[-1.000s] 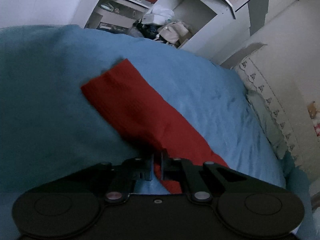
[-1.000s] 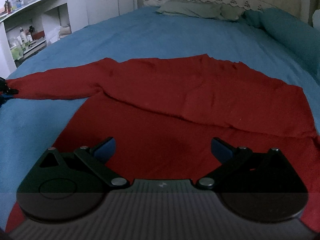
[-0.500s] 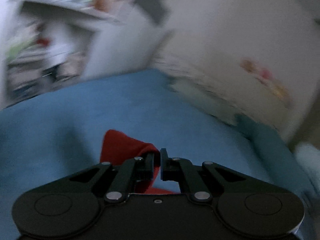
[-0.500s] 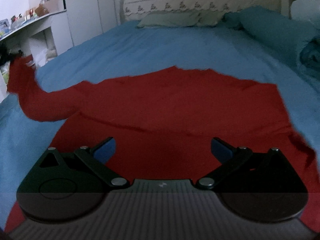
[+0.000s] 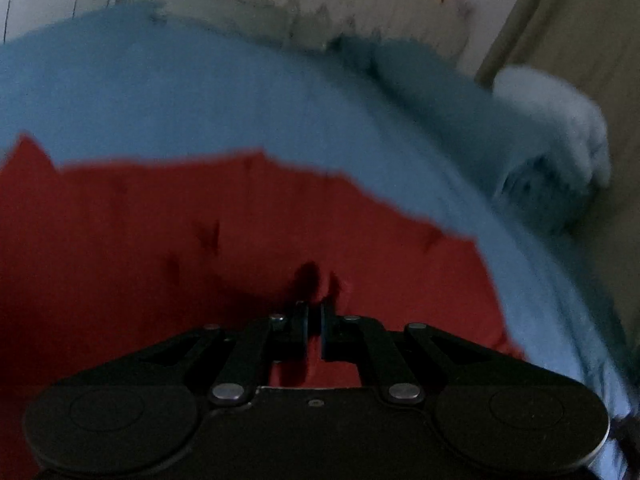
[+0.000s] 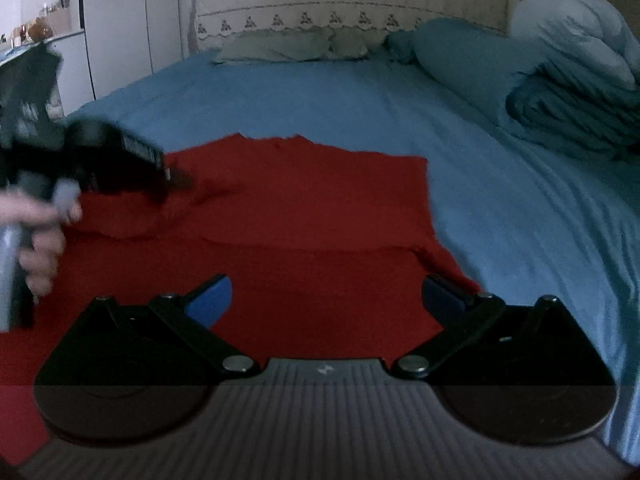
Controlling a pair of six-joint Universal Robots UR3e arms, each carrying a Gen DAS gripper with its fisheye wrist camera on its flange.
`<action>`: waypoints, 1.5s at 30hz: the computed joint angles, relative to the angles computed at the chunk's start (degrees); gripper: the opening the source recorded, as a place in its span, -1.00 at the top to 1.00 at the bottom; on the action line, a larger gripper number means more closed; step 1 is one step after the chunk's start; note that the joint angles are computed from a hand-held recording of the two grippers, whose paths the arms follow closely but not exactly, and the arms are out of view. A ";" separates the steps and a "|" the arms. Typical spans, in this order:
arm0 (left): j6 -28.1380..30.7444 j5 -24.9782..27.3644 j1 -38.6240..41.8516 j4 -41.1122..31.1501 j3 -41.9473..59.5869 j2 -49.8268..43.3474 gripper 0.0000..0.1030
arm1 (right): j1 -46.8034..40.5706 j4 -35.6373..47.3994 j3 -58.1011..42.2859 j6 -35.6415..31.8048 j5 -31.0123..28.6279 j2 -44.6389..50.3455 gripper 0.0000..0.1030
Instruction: Fold small clothes
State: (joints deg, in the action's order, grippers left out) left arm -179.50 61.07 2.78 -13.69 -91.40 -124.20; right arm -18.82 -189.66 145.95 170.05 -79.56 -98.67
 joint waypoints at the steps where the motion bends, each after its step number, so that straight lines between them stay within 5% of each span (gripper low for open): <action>1: 0.31 0.07 -0.03 -0.33 -0.46 -0.23 0.86 | -1.33 -0.20 1.03 -0.89 1.09 -0.49 -1.00; 3: 0.71 -1.40 1.16 0.06 -1.04 -0.37 0.64 | -3.81 -0.30 2.52 -2.35 3.35 -1.37 -1.00; 4: 1.20 -2.24 2.07 0.54 -2.96 0.91 0.19 | -4.48 -0.29 2.82 -2.76 4.13 -1.53 -1.00; 7: 1.59 -1.96 4.04 4.49 -9.91 7.09 -0.77 | -4.41 -1.30 2.65 -2.65 4.94 -0.93 -1.00; 9: 2.71 -1.03 6.36 9.33 -17.20 12.61 -0.92 | -3.33 -1.61 1.10 -1.68 5.18 -0.01 -1.00; 15: 4.47 0.27 12.55 15.76 -27.33 19.13 -0.93 | 12.40 -2.42 -17.00 3.59 -5.52 15.38 -1.00; 20: 4.60 2.93 14.27 21.10 -28.82 18.38 -0.93 | 21.69 4.98 -37.88 -3.30 -9.50 30.28 -0.99; 24: 3.70 2.09 16.37 18.72 -27.41 18.25 -0.93 | 26.83 15.48 -56.04 -14.73 -15.09 42.92 -0.51; 26: 2.94 -1.23 18.28 16.27 -26.38 18.58 -0.93 | 27.67 17.82 -60.72 -18.85 -16.54 46.57 0.56; 27: 2.66 -1.90 19.00 16.38 -26.76 18.95 -0.93 | 27.59 18.38 -61.67 -18.58 -17.19 47.09 0.59; 31: 2.45 -2.11 20.70 15.34 -27.55 20.17 -0.93 | 22.50 9.25 -51.02 -2.64 -14.76 40.65 0.56; 35: 1.21 -7.26 23.90 11.41 -27.93 21.72 -0.93 | 13.26 -4.37 -33.13 16.26 -5.91 34.36 0.39; 37: 1.01 -7.86 24.08 10.62 -27.91 22.08 -0.93 | 10.42 -6.03 -29.35 20.52 -2.95 34.59 -0.31; 38: 0.98 -7.82 23.99 10.60 -27.96 22.19 -0.93 | 9.77 -6.56 -28.29 22.23 -2.81 35.07 -0.42; 45: 0.87 -7.57 23.24 10.59 -27.92 21.79 -0.93 | 7.40 -11.65 -27.07 29.55 1.72 36.75 -0.58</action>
